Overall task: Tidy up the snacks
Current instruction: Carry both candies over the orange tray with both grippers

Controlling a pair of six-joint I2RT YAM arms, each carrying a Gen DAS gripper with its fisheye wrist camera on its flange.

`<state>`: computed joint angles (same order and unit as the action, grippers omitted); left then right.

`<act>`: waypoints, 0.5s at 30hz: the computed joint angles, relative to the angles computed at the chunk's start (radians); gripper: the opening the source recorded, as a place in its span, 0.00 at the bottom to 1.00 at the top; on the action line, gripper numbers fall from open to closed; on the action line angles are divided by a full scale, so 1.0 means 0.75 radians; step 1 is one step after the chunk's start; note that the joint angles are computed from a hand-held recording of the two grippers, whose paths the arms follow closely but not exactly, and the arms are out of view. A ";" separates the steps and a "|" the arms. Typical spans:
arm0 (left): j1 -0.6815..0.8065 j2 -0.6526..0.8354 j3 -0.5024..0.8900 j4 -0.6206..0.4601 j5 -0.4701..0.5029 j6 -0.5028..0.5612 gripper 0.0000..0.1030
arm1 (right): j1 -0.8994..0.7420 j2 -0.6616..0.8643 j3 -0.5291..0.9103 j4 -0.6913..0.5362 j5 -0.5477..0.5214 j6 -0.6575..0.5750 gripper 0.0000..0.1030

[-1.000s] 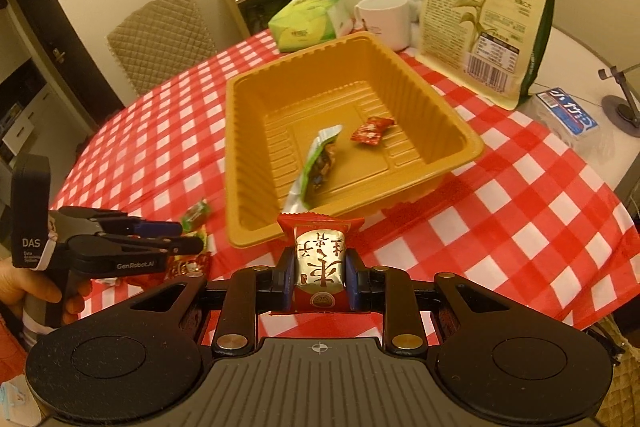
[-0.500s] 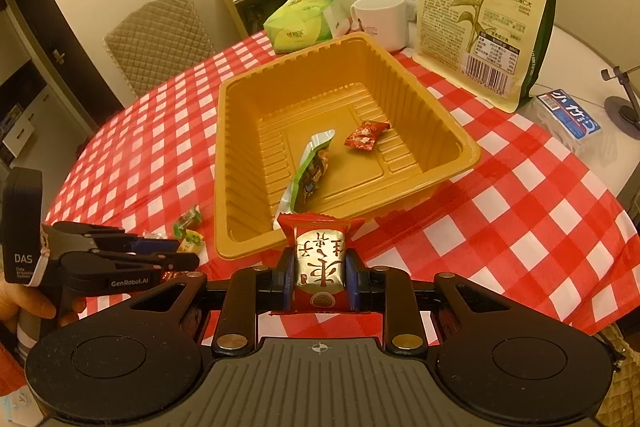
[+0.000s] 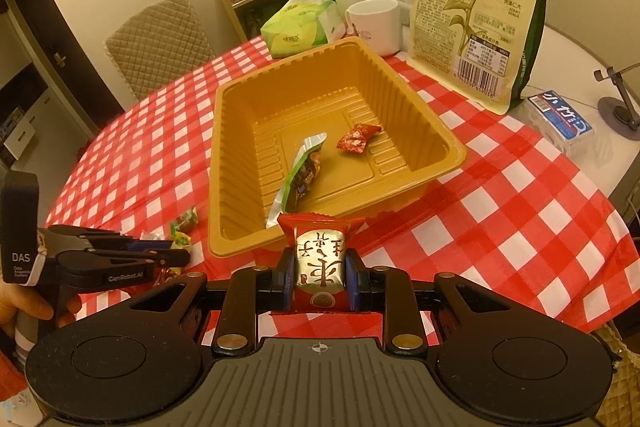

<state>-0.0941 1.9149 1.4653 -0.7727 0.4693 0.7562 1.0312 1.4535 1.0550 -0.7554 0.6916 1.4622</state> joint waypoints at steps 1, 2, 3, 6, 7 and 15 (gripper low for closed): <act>0.005 -0.012 -0.003 -0.003 0.007 -0.006 0.17 | 0.001 -0.004 -0.002 0.003 0.002 -0.005 0.25; 0.009 -0.025 -0.006 -0.007 0.015 -0.011 0.17 | 0.000 -0.010 -0.007 0.006 0.005 -0.010 0.25; 0.014 -0.040 -0.011 -0.006 0.023 -0.018 0.17 | 0.000 -0.014 -0.010 0.009 0.008 -0.016 0.25; 0.021 -0.081 -0.019 -0.003 0.047 -0.041 0.17 | -0.008 -0.031 -0.024 0.030 0.015 -0.049 0.25; 0.021 -0.092 -0.016 -0.005 0.055 -0.051 0.17 | -0.016 -0.039 -0.030 0.041 0.014 -0.068 0.25; -0.038 -0.144 0.032 0.009 0.078 -0.173 0.17 | -0.148 -0.095 -0.078 0.189 -0.029 -0.339 0.25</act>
